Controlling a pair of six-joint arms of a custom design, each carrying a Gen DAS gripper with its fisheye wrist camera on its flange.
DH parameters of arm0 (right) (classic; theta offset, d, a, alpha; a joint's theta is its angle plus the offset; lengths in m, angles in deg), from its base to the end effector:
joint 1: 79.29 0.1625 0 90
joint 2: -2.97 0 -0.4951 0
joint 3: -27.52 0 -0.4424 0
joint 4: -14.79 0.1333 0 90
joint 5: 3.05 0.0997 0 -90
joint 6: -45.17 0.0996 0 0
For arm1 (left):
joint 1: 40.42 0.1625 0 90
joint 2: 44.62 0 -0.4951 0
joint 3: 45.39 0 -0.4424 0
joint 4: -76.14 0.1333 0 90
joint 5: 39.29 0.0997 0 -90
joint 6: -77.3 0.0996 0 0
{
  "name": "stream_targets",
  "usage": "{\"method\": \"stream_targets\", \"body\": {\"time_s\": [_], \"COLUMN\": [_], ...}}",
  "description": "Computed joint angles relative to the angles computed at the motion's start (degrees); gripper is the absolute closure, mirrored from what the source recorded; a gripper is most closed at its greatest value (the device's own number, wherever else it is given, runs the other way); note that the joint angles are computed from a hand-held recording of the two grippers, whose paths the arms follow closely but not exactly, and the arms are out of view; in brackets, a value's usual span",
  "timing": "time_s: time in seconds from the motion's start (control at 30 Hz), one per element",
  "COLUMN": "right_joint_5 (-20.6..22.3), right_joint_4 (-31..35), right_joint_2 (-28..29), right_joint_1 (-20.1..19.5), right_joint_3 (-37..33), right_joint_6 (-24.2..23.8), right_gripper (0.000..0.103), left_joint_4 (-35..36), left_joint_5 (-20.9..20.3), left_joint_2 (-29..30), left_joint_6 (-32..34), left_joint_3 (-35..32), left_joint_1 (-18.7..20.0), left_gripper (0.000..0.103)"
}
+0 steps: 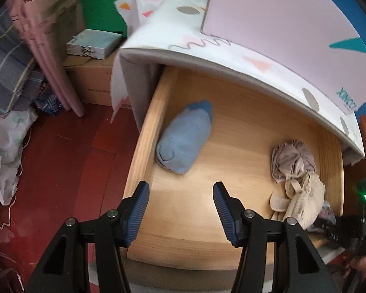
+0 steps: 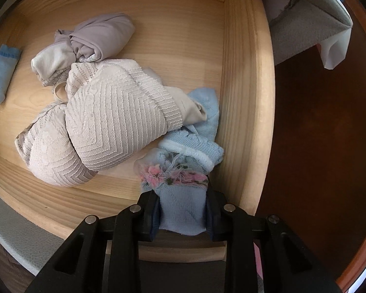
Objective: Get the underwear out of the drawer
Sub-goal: 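Bring the right gripper back into the drawer and close on the pale blue floral sock, then lower the left gripper onto the blue sock and close on it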
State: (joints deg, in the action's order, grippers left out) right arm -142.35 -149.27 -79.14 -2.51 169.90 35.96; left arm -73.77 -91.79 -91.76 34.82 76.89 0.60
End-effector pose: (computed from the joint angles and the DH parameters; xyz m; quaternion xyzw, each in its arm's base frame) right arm -0.0351 -0.4023 0.2294 -0.0816 -0.9000 0.0265 0.4274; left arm -0.2693 -0.4913 -0.0046 0.0957 0.9347 -0.1405 0.3123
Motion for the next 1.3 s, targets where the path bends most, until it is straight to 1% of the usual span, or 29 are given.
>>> {"method": "stream_targets", "body": {"time_s": [0.07, 0.1, 0.17, 0.23, 0.27, 0.5, 0.53, 0.6, 0.8, 0.83, 0.93, 1.03, 1.17, 1.2, 1.27, 1.3], "right_joint_5": [0.22, 0.28, 0.50, 0.91, 1.02, 1.54, 1.65, 1.69, 1.92, 1.91, 1.75, 1.51, 1.50, 1.65, 1.79, 1.81], "right_joint_4": [1.07, -0.10, -1.48, -2.59, -1.58, -1.20, -1.11, -1.04, -0.79, -0.76, -0.54, -0.18, 0.17, 0.24, 0.19, 0.23], "right_joint_2": [-1.73, -0.40, 0.23, 0.31, -0.43, -1.15, -1.26, -1.34, -1.43, -1.41, -1.30, -1.22, -1.17, -1.23, -1.30, -1.29], "right_joint_1": [-0.20, -0.28, -0.65, -1.29, -1.19, -1.36, -1.39, -1.34, -1.39, -1.37, -1.30, -1.19, -1.17, -1.18, -1.29, -1.26], "right_joint_3": [0.38, 0.12, 0.40, 0.73, 0.62, 0.67, 0.66, 0.66, 0.56, 0.55, 0.49, 0.40, 0.30, 0.28, 0.31, 0.29], "right_joint_6": [-0.34, -0.44, -0.96, -1.78, -1.62, -2.00, -2.02, -2.04, -1.86, -1.86, -1.69, -1.52, -1.41, -1.36, -1.46, -1.41], "right_gripper": [0.077, 0.077, 0.077, 0.077, 0.077, 0.076, 0.076, 0.076, 0.076, 0.076, 0.076, 0.076, 0.076, 0.076, 0.076, 0.076], "left_joint_4": [-0.64, -1.55, -2.50, -3.03, -2.97, -1.58, -2.32, -1.45, 2.29, 1.93, 5.23, 7.44, 6.34, 5.96, 7.38, 8.10], "left_joint_5": [-0.08, -0.17, 0.65, 1.39, 1.36, -0.67, -0.73, -0.87, -0.52, -0.34, -1.73, -0.37, -0.89, -1.16, 0.15, 0.75], "left_joint_2": [-0.24, -0.39, -0.60, -0.64, -0.53, 2.20, 2.63, 3.69, 6.73, 7.09, 8.27, 9.63, 10.04, 10.04, 10.44, 10.63], "left_joint_6": [2.34, 3.49, 5.34, 7.12, 7.86, 14.02, 15.09, 16.51, 17.79, 18.53, 18.07, 17.81, 18.78, 18.95, 18.09, 17.75], "left_joint_3": [0.03, 0.21, 0.41, 0.38, 0.11, -3.54, -3.79, -5.21, -9.42, -9.70, -12.00, -13.64, -14.12, -14.14, -14.68, -14.91], "left_joint_1": [0.19, 0.30, 0.44, 0.83, 1.13, 3.17, 3.32, 3.81, 5.44, 5.39, 6.10, 6.34, 7.09, 7.32, 7.53, 7.55], "left_gripper": [0.047, 0.047, 0.047, 0.047, 0.047, 0.048, 0.047, 0.047, 0.047, 0.047, 0.047, 0.047, 0.048, 0.048, 0.061, 0.064]}}
